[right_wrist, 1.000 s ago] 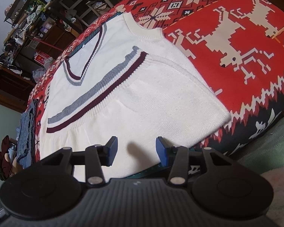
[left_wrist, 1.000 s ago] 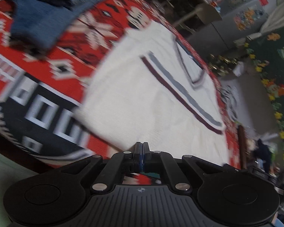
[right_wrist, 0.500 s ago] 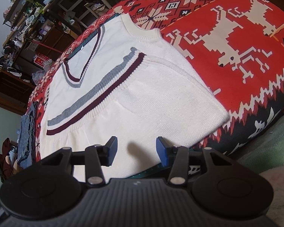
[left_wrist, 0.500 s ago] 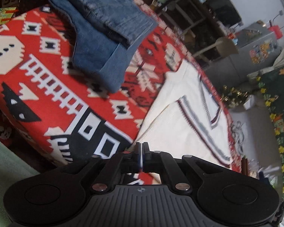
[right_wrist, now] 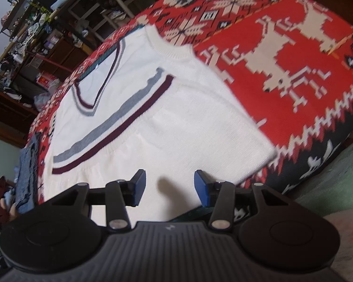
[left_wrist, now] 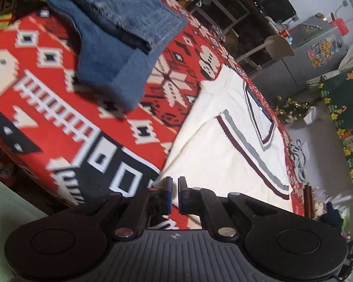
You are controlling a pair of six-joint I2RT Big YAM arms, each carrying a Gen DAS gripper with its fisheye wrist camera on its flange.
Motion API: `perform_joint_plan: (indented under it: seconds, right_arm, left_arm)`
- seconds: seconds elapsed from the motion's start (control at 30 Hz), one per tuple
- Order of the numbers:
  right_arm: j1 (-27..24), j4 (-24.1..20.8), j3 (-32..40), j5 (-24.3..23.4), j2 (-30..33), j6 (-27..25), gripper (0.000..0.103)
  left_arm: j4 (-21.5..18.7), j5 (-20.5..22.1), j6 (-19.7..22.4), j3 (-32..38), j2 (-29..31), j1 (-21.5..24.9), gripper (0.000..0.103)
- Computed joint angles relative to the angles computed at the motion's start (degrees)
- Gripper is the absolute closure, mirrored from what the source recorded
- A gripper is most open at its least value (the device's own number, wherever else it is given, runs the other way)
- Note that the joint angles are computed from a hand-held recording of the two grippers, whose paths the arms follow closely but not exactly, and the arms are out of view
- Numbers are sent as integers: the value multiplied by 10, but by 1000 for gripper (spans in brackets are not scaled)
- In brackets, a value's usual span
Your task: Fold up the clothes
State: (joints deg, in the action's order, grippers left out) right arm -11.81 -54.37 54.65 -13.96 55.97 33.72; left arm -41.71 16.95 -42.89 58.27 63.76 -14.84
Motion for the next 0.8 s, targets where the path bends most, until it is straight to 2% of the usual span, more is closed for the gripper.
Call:
perform_joint_plan:
  seconds: [0.03,0.07,0.13,0.23,0.33,0.4,0.47,0.6,0.67,0.8]
  right_arm:
    - [-1,0,0,3,0,2,53]
    - [-4,0,0,0,0,5,53]
    - [-9,1,-2,-7,-1,11,52]
    - [-13,2,-4,-14,-3,15,51]
    - [-11,3,-3,-14,-3,11,51]
    - [-10,4,-4,-15,-3,10,51]
    - [-11,4,-4,-17,-2,11,51]
    - [-14,7,-4,-22,0,11,50]
    - [-14,8,-4,-22,0,10,50]
    - [-12,9,-4,-20,-1,10,50]
  left_arm:
    - [-3,-2,-4,1,-1,3,93]
    - [-9,-12,-8,3,-3,3,79]
    - [-14,-35,-13,4,-9,3,67]
    - [-5,-31,-25,-4,-13,10,67]
    - [23,-3,-48,-21,-16,17,67]
    - [43,23,-69,-31,-16,21,67]
    - [67,40,-95,-45,-23,23,61]
    - [120,84,-156,-72,-28,23,61]
    - [131,88,-167,-75,-26,16,61]
    - [127,55,-179,-65,-22,-4,61]
